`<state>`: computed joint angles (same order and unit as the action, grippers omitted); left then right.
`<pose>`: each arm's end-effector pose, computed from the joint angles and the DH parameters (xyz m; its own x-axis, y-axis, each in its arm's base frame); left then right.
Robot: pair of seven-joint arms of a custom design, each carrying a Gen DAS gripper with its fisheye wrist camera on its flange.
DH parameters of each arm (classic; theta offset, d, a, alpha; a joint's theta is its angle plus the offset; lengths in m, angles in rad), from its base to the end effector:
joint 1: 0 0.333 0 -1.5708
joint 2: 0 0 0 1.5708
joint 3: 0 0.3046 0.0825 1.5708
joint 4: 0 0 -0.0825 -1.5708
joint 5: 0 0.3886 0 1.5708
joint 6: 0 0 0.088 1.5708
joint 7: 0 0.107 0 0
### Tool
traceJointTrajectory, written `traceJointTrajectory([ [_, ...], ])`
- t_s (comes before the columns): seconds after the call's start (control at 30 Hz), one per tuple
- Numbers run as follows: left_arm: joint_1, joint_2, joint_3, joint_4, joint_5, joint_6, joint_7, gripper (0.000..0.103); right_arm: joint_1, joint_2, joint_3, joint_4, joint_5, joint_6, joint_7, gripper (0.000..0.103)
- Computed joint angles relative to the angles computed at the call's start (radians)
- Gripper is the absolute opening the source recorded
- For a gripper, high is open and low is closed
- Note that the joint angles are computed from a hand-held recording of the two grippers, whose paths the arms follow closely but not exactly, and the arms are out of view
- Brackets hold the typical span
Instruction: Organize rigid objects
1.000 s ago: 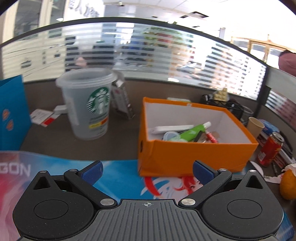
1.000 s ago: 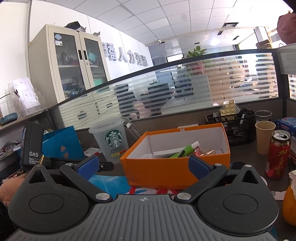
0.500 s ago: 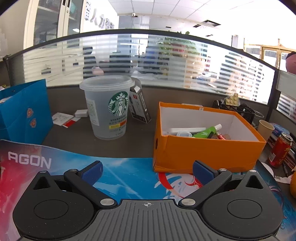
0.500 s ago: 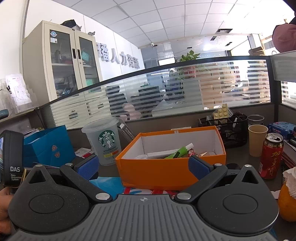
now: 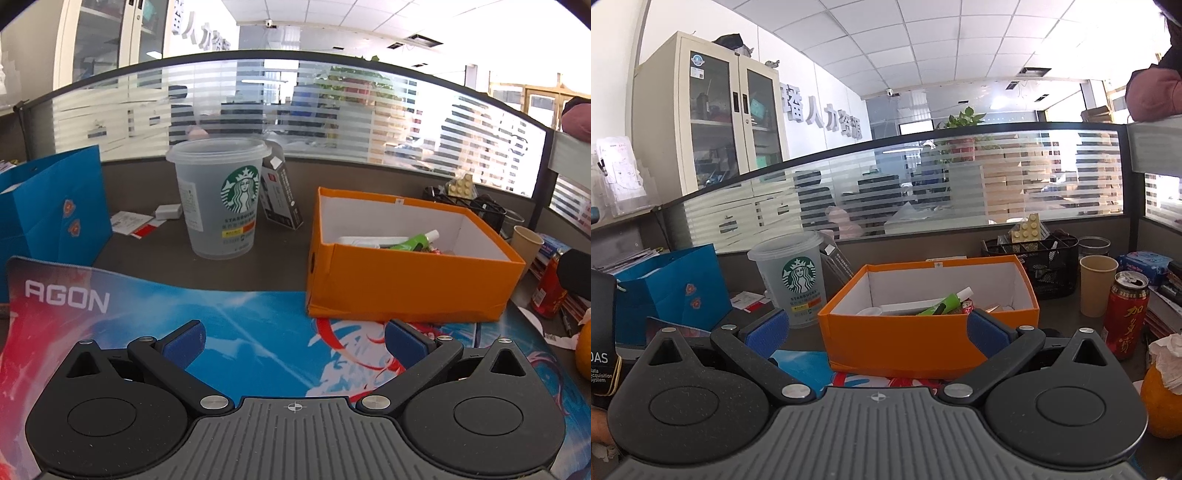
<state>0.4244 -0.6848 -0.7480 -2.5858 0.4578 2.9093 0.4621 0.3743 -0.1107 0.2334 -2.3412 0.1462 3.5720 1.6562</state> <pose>0.4037 -0.1899 0.4937 0.2659 -0.9629 0.0461 -0.4954 -0.1775 -0.8504 0.4429 0.2912 0.5310 0.4689 -0.8664 -0.1718 -0.2867 0.0347 -0.9574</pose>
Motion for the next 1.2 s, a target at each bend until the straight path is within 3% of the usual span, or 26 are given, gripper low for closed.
traceJointTrajectory([
  [0.33,-0.031,-0.032,-0.008,-0.006,0.02,-0.048,-0.043,0.103,-0.001,-0.009,0.034,-0.01,0.091,0.02,-0.123,0.103],
  [1.2,-0.048,-0.029,-0.025,0.002,0.076,-0.077,-0.094,0.103,-0.001,-0.023,0.036,-0.025,0.09,0.03,-0.133,0.103],
])
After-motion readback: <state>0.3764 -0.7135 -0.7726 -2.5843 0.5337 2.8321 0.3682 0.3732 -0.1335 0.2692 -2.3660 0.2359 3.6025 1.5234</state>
